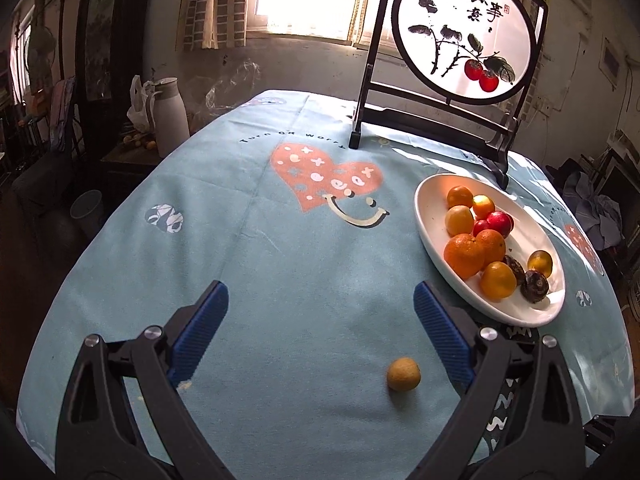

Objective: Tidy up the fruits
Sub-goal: 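Grasp the yellow-green fruit with the right gripper while the left grasps a small yellow fruit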

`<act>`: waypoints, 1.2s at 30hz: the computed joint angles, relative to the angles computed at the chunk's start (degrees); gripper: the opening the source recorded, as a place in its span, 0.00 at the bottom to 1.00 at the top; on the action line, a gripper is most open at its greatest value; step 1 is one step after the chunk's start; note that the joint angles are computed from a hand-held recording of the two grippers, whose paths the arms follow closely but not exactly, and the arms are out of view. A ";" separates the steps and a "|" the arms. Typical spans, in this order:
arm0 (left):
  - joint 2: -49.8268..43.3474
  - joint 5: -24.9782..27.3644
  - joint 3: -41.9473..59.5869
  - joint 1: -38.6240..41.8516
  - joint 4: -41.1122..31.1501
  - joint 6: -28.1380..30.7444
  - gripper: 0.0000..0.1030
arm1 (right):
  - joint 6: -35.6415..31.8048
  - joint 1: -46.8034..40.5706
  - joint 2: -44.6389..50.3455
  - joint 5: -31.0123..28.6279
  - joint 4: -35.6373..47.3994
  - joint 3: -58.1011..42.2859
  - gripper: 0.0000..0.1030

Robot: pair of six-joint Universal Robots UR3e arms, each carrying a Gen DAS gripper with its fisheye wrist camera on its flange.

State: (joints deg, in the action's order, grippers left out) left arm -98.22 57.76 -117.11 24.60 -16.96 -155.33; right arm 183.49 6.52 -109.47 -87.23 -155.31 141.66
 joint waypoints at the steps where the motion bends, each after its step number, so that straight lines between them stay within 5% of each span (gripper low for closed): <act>1: 0.22 -0.13 -0.21 0.09 -0.15 0.53 0.93 | -0.37 -1.90 -1.60 2.36 0.09 0.64 0.25; 4: 0.88 -2.38 0.03 0.49 -4.66 6.53 0.93 | -0.42 -8.83 -5.67 9.45 -1.65 2.05 0.25; 8: 2.21 -4.18 -1.70 -0.02 -8.43 16.57 0.91 | 0.97 -16.89 -4.65 18.32 -14.36 4.56 0.25; 11: 3.81 -5.32 -3.95 -0.10 -11.30 24.33 0.80 | 2.96 -19.81 -0.78 21.66 -25.06 6.65 0.25; 14: 3.84 -2.86 -6.06 -2.06 -10.60 29.13 0.65 | 2.07 -21.28 -1.60 22.83 -25.13 7.89 0.25; 21: -0.61 2.48 -6.11 -6.51 -6.35 29.01 0.39 | 1.23 -23.94 -5.90 26.17 -20.66 9.05 0.25; 36: -2.93 3.03 -4.24 -7.30 -6.55 27.31 0.28 | 1.10 -24.02 -6.05 26.53 -19.31 9.39 0.25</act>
